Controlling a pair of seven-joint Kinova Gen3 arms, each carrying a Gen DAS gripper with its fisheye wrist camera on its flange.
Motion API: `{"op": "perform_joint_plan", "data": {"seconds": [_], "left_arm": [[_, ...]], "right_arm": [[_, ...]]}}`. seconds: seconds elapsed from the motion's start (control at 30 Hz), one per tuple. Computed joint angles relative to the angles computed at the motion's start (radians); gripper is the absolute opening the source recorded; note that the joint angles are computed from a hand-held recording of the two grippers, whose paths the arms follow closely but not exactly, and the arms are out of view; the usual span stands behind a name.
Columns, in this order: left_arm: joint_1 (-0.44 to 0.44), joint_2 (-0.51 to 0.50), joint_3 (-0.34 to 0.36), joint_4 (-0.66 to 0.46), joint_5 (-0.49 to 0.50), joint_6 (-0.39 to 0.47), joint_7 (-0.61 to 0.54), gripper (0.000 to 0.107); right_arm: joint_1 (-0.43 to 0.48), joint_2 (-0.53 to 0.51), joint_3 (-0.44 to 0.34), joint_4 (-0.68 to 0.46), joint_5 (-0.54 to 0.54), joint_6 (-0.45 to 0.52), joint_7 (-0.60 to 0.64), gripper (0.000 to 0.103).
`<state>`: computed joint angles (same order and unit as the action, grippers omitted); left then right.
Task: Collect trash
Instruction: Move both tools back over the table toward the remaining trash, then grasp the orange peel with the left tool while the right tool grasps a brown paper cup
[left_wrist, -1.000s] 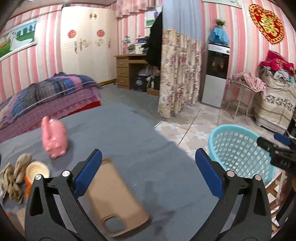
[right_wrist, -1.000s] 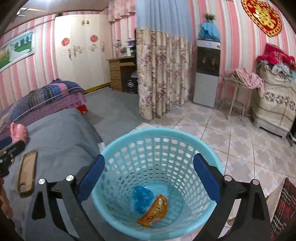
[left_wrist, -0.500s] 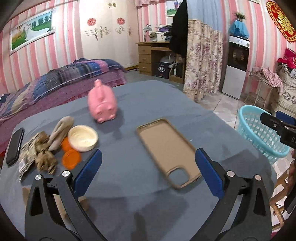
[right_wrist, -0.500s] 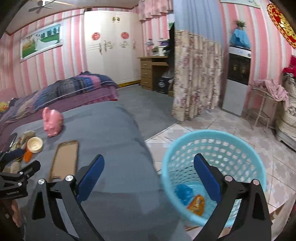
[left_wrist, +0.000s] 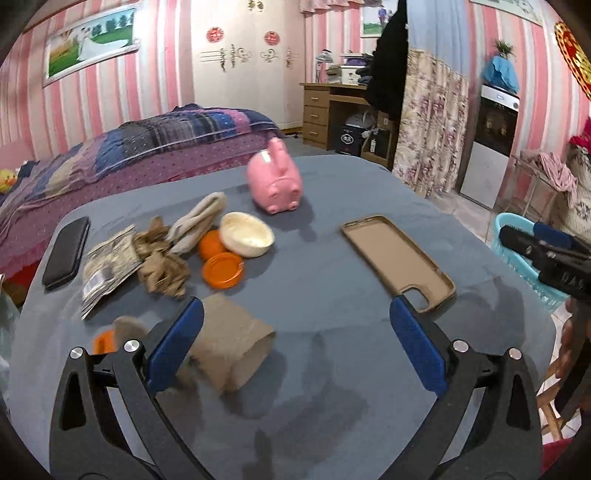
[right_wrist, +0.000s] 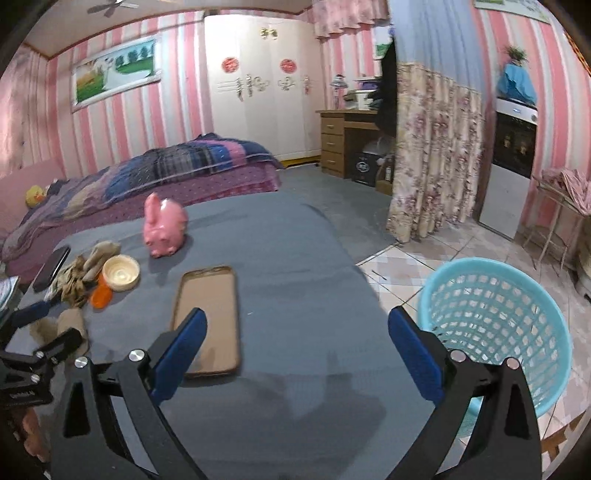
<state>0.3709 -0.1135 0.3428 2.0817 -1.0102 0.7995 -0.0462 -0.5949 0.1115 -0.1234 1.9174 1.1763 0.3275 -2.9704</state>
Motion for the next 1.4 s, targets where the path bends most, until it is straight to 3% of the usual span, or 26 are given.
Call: {"op": "perform_joint_plan", "data": {"seconds": [0.17, 0.27, 0.4, 0.53, 0.67, 0.77, 0.87, 1.0, 1.2, 1.27, 1.37, 1.4], "left_arm": [[-0.034, -0.091, -0.005, 0.048, 0.058, -0.014, -0.045, 0.097], [-0.064, -0.153, 0.006, 0.082, 0.094, -0.021, -0.06, 0.097], [-0.102, -0.222, 0.031, 0.125, 0.144, -0.004, -0.084, 0.097], [-0.145, -0.283, 0.043, 0.178, 0.195, -0.002, -0.104, 0.097], [-0.179, -0.312, -0.008, 0.225, 0.253, -0.054, -0.163, 0.097], [-0.221, -0.33, -0.035, 0.248, 0.278, -0.098, -0.189, 0.097], [-0.261, -0.339, -0.07, 0.259, 0.292, -0.144, -0.237, 0.097], [-0.327, -0.33, -0.091, 0.262, 0.294, -0.173, -0.309, 0.097], [-0.379, -0.281, -0.174, 0.241, 0.368, -0.229, -0.494, 0.096], [-0.363, -0.253, -0.215, 0.228, 0.403, -0.252, -0.575, 0.093], [-0.269, -0.203, -0.331, 0.201, 0.48, -0.268, -0.697, 0.08], [-0.258, -0.19, -0.351, 0.193, 0.51, -0.268, -0.735, 0.071]], "right_arm": [[-0.026, 0.005, -0.009, -0.004, -0.038, -0.025, 0.013, 0.096], [-0.056, 0.022, -0.02, -0.028, -0.071, 0.026, 0.044, 0.096], [-0.125, 0.043, -0.008, -0.035, 0.012, 0.079, -0.051, 0.097], [-0.153, 0.075, -0.029, -0.064, -0.003, 0.135, -0.064, 0.097], [-0.183, 0.099, -0.034, -0.075, 0.01, 0.16, -0.096, 0.097], [-0.176, 0.111, -0.038, -0.096, -0.092, 0.143, 0.005, 0.097], [-0.123, 0.11, -0.064, -0.09, -0.187, 0.06, 0.1, 0.097], [-0.227, 0.11, 0.025, -0.088, -0.147, 0.108, 0.043, 0.097], [-0.237, 0.118, 0.009, -0.109, -0.155, 0.132, 0.061, 0.097], [-0.24, 0.123, 0.007, -0.119, -0.167, 0.127, 0.067, 0.097], [-0.247, 0.135, -0.003, -0.141, -0.208, 0.13, 0.12, 0.097], [-0.255, 0.141, -0.003, -0.149, -0.216, 0.137, 0.137, 0.097]]}}
